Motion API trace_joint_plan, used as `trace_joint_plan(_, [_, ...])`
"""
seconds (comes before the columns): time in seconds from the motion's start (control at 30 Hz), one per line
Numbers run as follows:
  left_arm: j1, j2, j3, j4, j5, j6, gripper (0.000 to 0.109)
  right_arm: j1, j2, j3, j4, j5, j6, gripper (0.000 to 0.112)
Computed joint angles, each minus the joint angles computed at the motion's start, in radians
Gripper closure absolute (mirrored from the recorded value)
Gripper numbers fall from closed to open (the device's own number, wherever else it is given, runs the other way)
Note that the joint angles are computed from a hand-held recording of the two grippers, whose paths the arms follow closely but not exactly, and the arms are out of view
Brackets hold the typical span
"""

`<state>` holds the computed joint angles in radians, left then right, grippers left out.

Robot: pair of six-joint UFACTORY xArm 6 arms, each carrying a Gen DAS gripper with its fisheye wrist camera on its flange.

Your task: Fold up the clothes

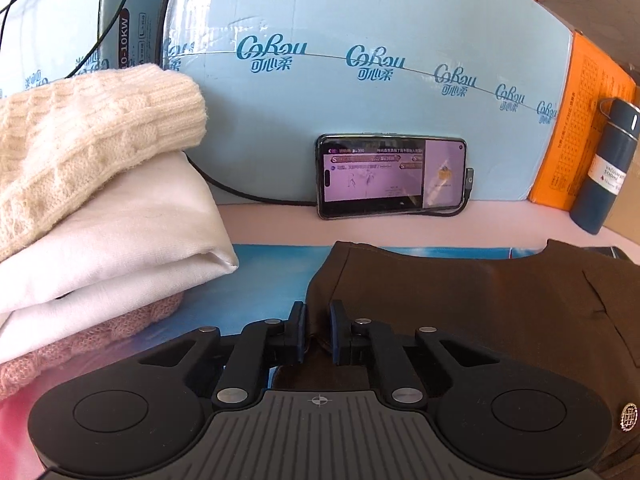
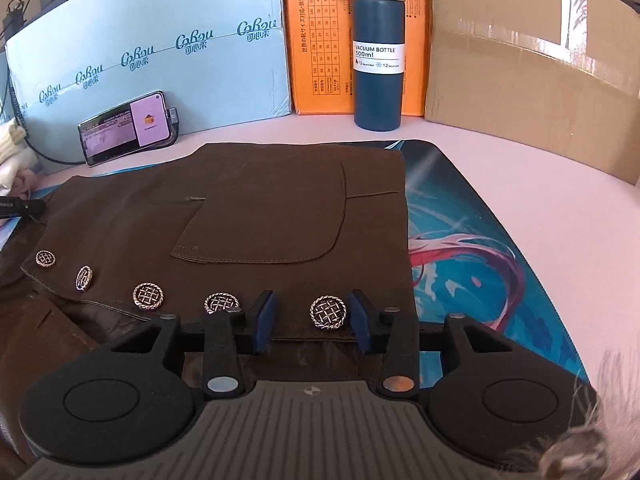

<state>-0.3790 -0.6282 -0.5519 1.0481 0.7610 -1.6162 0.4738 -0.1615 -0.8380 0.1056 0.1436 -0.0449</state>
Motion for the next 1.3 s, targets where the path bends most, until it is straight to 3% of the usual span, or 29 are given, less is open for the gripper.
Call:
trace_joint_plan(0.13, [0.007,0.075,-0.057,0.022,0.028,-0.006,0.099,-0.016,0.079,-0.088,0.007,0.024,-0.048,0.073])
trace_joint_plan(0.27, [0.029,0.088,-0.067,0.020,0.024,0.002,0.098,-0.016,0.132,-0.164,0.194,0.065,-0.220,0.071])
trace_joint_plan(0.37, [0.010,0.057,-0.059,-0.011,0.052,0.079,0.088,-0.024,0.085,-0.152,0.415,0.120,-0.379,0.062])
trace_joint_plan(0.4, [-0.008,0.040,-0.061,-0.028,0.083,0.111,0.079,-0.030,0.070,-0.149,0.475,0.142,-0.421,0.061])
trace_joint_plan(0.43, [-0.033,0.020,-0.060,-0.029,0.115,0.129,0.072,-0.037,0.052,-0.143,0.526,0.161,-0.452,0.058])
trace_joint_plan(0.5, [-0.100,-0.028,-0.050,0.008,0.169,0.132,0.039,-0.044,-0.031,-0.066,0.578,0.121,-0.447,0.054])
trace_joint_plan(0.57, [-0.163,-0.089,-0.024,0.041,0.147,0.118,0.035,-0.062,-0.118,0.002,0.671,0.125,-0.477,0.050])
trace_joint_plan(0.67, [-0.256,-0.146,0.015,0.107,0.031,0.076,0.025,-0.092,-0.240,0.100,0.709,0.152,-0.452,0.044])
trace_joint_plan(0.77, [-0.353,-0.101,0.009,0.261,-0.128,0.065,0.016,-0.104,-0.326,0.178,0.651,0.181,-0.389,0.044])
trace_joint_plan(0.8, [-0.394,-0.066,-0.007,0.295,-0.141,0.107,0.016,-0.106,-0.342,0.191,0.675,0.201,-0.415,0.044])
trace_joint_plan(0.9, [-0.515,0.085,-0.095,0.198,-0.028,0.332,0.013,-0.100,-0.342,0.204,0.633,0.234,-0.387,0.043])
trace_joint_plan(1.0, [-0.561,0.162,-0.135,0.130,0.050,0.413,0.010,-0.076,-0.340,0.229,0.605,0.196,-0.367,0.043])
trace_joint_plan(1.07, [-0.561,0.176,-0.144,0.102,0.070,0.398,0.006,-0.058,-0.344,0.242,0.610,0.172,-0.391,0.052])
trace_joint_plan(1.13, [-0.548,0.171,-0.136,0.097,0.057,0.364,0.006,-0.048,-0.339,0.250,0.550,0.140,-0.342,0.083])
trace_joint_plan(1.2, [-0.560,0.162,-0.126,0.109,0.073,0.338,0.006,-0.047,-0.325,0.260,0.501,0.086,-0.310,0.097])
trace_joint_plan(1.3, [-0.577,0.156,-0.124,0.119,0.098,0.325,0.006,-0.044,-0.327,0.256,0.613,0.060,-0.418,0.106])
